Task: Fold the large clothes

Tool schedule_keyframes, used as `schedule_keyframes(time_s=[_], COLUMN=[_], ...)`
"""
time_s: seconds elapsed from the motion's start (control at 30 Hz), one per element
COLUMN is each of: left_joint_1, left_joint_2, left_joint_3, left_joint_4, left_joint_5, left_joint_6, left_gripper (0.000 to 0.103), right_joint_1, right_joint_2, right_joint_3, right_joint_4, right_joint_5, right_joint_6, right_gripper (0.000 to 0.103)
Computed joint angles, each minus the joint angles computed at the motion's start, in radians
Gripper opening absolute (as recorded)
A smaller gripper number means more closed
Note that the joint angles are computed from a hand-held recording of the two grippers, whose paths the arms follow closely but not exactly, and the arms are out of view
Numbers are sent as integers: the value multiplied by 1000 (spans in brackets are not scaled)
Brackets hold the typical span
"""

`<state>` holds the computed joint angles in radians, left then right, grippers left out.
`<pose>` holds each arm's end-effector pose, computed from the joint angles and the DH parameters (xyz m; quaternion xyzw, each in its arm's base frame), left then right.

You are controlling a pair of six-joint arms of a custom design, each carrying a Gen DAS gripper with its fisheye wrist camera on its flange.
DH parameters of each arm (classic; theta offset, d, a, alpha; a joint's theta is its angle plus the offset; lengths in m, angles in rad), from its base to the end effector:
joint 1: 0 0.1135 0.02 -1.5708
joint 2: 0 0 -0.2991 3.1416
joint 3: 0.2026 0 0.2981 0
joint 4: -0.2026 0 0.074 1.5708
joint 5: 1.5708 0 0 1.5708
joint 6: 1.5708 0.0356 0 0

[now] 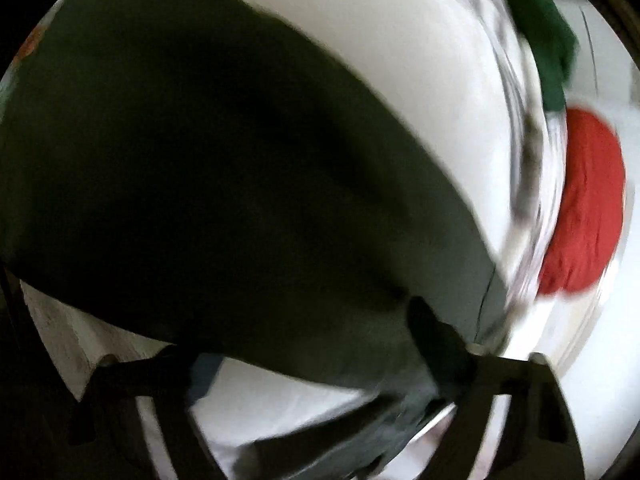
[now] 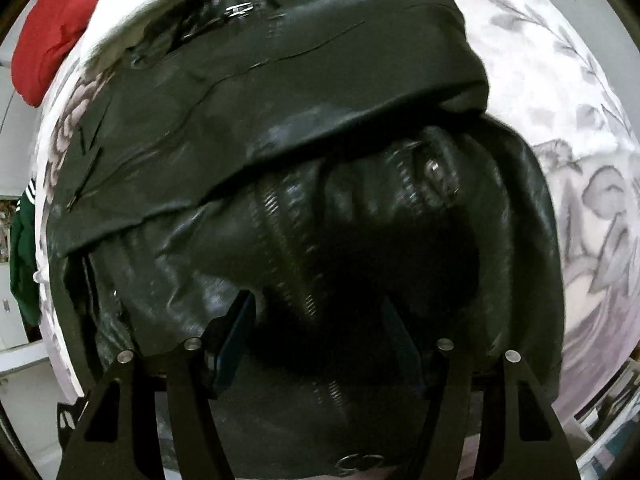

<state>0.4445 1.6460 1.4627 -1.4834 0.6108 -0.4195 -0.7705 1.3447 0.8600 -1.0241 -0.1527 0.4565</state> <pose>0.3073 0.1237 0.3148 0.4119 -0.8591 0.3009 0.0420 0.1803 -0.1675 0.2130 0.5719 0.8162 0.0705 0.0424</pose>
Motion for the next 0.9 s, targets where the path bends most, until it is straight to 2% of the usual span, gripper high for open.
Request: schedule_keyframes(time_s=[0.03,0.07,0.1,0.13,0.3,0.4,0.47,0.53,0.63,0.7,0.83,0.9], left_joint_1=[8,13,14,16,-31,-77,-94,-122,-176,-208,-292,-355], left_joint_2=[8,22,33,50,120,166,197,213,240,246,226,214], left_joint_3=[15,39,63,92,246,352,417,470,535,575,644,695], left_joint_4=[19,28,29,40,74,72,64,58,69,69,89,101], left_joint_5=[-20,-47,-62,-63,-117,-139,-144,-164,-207,-241,-320,-349], left_joint_6=[-39,-56,-63,-61,58,125,159,193,226,249,313,348], left_gripper=[54,31,15,11,9,8,8,8,8,8,7,6], right_joint_1=[61,91,124,156,353,478,526,566,547,515,460,434], right_joint_2=[-18,-21,-20,-15,64,178,243,315,385,408,373,307], right_joint_3=[11,8,9,14,116,236,305,371,443,462,456,419], right_joint_4=[-22,-18,-12,-7,-16,-84,-105,-122,-102,-85,-79,-67], right_joint_5=[16,28,40,48,179,354,458,557,546,491,372,288], right_joint_6=[46,61,80,96,189,208,182,133,75,65,96,135], right_gripper=[67,67,67,67,67,69,76,79,80,80,80,80])
